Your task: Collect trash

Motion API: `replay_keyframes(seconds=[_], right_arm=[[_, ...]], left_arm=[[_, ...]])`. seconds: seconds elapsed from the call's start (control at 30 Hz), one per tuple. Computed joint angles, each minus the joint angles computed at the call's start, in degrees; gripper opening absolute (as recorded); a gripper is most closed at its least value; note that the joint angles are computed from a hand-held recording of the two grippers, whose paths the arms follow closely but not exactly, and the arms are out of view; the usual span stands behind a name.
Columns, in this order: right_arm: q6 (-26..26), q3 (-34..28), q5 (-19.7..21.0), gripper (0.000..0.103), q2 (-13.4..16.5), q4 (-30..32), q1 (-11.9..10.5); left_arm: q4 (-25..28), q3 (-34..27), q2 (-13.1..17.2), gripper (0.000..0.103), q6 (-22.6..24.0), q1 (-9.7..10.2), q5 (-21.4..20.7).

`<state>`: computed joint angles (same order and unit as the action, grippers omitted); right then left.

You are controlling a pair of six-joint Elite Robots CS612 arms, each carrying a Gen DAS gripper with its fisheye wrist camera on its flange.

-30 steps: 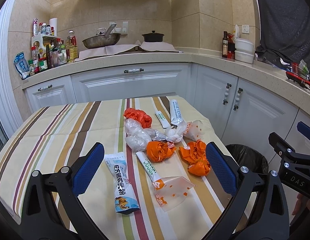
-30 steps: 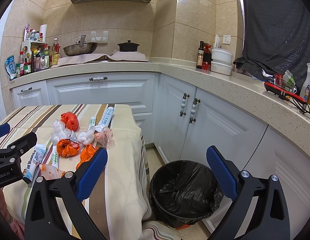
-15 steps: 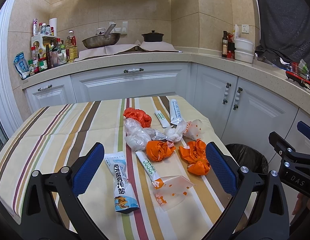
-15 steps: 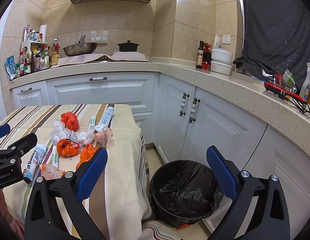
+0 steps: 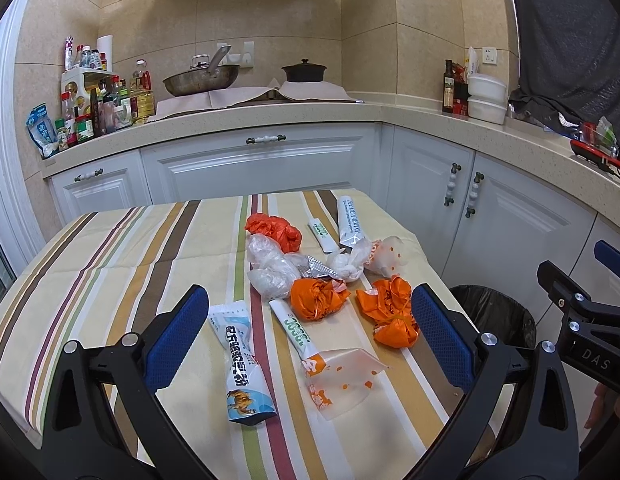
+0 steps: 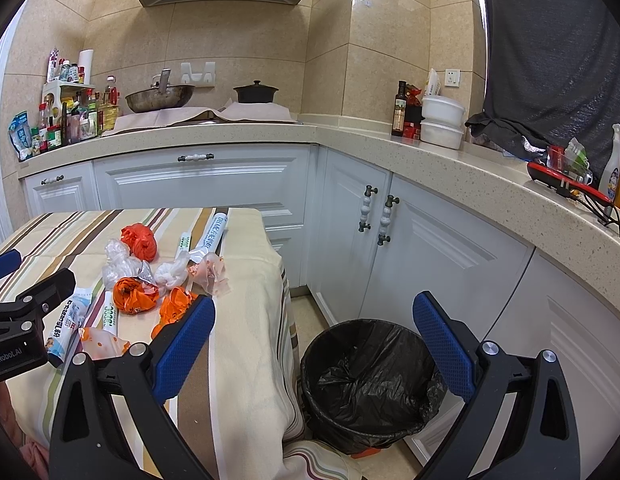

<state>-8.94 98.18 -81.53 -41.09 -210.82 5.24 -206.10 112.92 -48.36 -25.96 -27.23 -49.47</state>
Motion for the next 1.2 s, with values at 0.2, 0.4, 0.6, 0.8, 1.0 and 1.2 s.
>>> replay_keyframes(seconds=[0.2, 0.4, 0.6, 0.8, 1.0, 1.2], right_arm=[[0.02, 0.02, 0.04, 0.096, 0.07, -0.15, -0.07], [0.12, -0.09, 0.08, 0.096, 0.07, 0.12, 0.04], [-0.19, -0.51, 1.59, 0.096, 0.07, 1.8, 0.25], [-1.63, -1.87, 3.9, 0.096, 0.95, 4.34, 1.53], [-2.08, -3.75, 7.63, 0.096, 1.91, 7.44, 2.36], [-3.92, -7.45, 8.63, 0.096, 3.58, 14.05, 3.41]], left_arm=[[-0.05, -0.06, 0.18, 0.099, -0.02, -0.04, -0.04], [-0.15, -0.31, 0.96, 0.099, -0.14, -0.33, -0.22], [0.59, 0.2, 1.01, 0.099, -0.41, 0.16, -1.11], [2.79, 1.75, 0.0, 0.099, -3.18, 1.18, -0.17], [5.0, 2.87, -0.7, 0.099, -5.62, 2.09, 0.43], [6.37, 3.23, -1.01, 0.099, -7.26, 3.0, -0.54]])
